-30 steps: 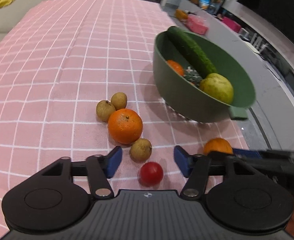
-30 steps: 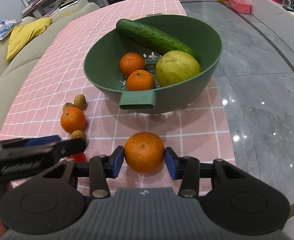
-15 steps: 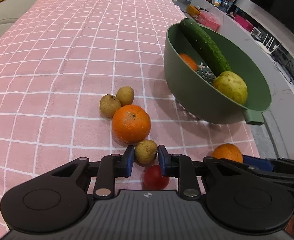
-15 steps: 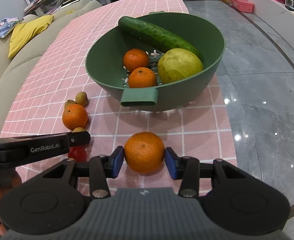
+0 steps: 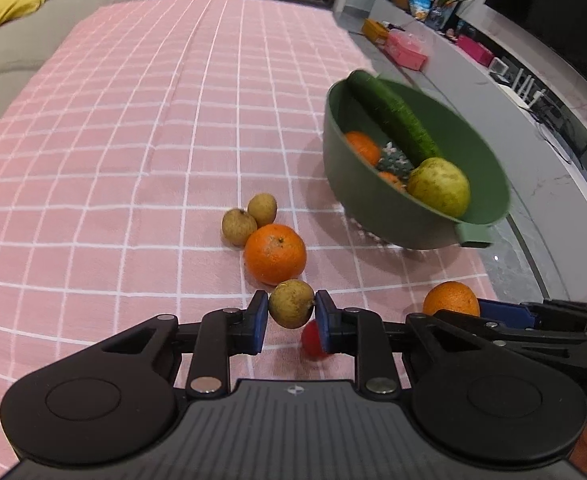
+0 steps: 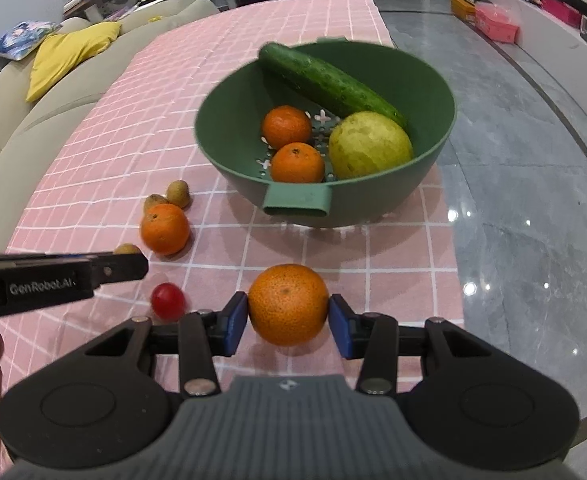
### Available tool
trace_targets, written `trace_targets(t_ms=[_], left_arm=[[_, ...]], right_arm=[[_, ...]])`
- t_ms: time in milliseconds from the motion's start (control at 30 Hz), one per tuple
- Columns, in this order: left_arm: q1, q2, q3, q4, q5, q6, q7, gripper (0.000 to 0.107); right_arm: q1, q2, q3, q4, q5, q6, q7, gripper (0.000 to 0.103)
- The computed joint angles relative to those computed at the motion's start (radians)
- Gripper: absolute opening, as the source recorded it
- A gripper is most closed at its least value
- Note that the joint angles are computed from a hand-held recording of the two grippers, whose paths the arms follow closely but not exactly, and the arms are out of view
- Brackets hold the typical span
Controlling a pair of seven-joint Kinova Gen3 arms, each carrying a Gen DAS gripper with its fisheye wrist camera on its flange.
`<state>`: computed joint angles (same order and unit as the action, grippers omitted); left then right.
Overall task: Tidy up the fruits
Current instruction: 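Lift the orange with the right tool while the left tool grasps a brown kiwi, then carry the orange and kiwi into the green colander and open both tools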
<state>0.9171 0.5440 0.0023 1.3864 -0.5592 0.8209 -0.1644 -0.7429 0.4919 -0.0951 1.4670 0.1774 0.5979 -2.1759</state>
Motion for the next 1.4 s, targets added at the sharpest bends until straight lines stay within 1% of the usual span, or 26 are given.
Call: trace_targets(t_ms=[100,200,333,567,700,767,833,933,1000,1167,1233,1300,1400], left_arm=[[0.018,-0.024,0.004,-0.001,-0.023,0.025,-0.017,0.028],[0.039,-0.046,0.011,-0.003,-0.053,0.049,-0.020,0.028],[0.065,-0.068,0.026,-0.013,-0.092,0.076,-0.015,0.028],[0.110,-0.084,0.048,-0.042,-0.150,0.132,0.008,0.028],[0.127,-0.084,0.061,-0.061,-0.169,0.168,0.008,0.028],[0.132,-0.071,0.068,-0.094,-0.170,0.208,-0.021,0.028],[0.133,-0.064,0.072,-0.114,-0.169,0.229,-0.048,0.028],[0.127,-0.056,0.073,-0.137,-0.162,0.234,-0.086,0.028],[0.116,-0.044,0.073,-0.160,-0.157,0.234,-0.132,0.028],[0.077,-0.019,0.063,-0.189,-0.162,0.154,-0.288,0.028],[0.058,-0.005,0.057,-0.206,-0.151,0.118,-0.351,0.028],[0.038,0.018,0.051,-0.240,-0.127,0.103,-0.417,0.028],[0.008,0.064,0.039,-0.310,-0.082,0.110,-0.521,0.028]], right_arm=[[-0.002,-0.040,0.000,0.019,0.005,0.015,0.002,0.041],[-0.013,-0.082,0.008,0.032,0.026,0.028,-0.023,0.041],[-0.050,-0.139,0.017,0.036,0.100,0.071,-0.071,0.041],[-0.082,-0.207,-0.023,0.027,0.200,0.159,-0.131,0.041],[-0.088,-0.233,-0.049,0.022,0.233,0.191,-0.152,0.041],[-0.088,-0.245,-0.059,0.024,0.244,0.198,-0.160,0.041],[-0.082,-0.253,-0.069,0.025,0.246,0.200,-0.159,0.041],[-0.077,-0.253,-0.077,0.022,0.249,0.204,-0.159,0.041],[-0.068,-0.243,-0.080,0.007,0.244,0.210,-0.142,0.041],[-0.039,-0.201,-0.065,-0.054,0.230,0.223,-0.073,0.041],[-0.017,-0.183,-0.057,-0.081,0.219,0.214,-0.027,0.041],[0.010,-0.169,-0.054,-0.102,0.189,0.196,0.027,0.041],[0.035,-0.126,-0.041,-0.168,0.154,0.208,0.099,0.041]])
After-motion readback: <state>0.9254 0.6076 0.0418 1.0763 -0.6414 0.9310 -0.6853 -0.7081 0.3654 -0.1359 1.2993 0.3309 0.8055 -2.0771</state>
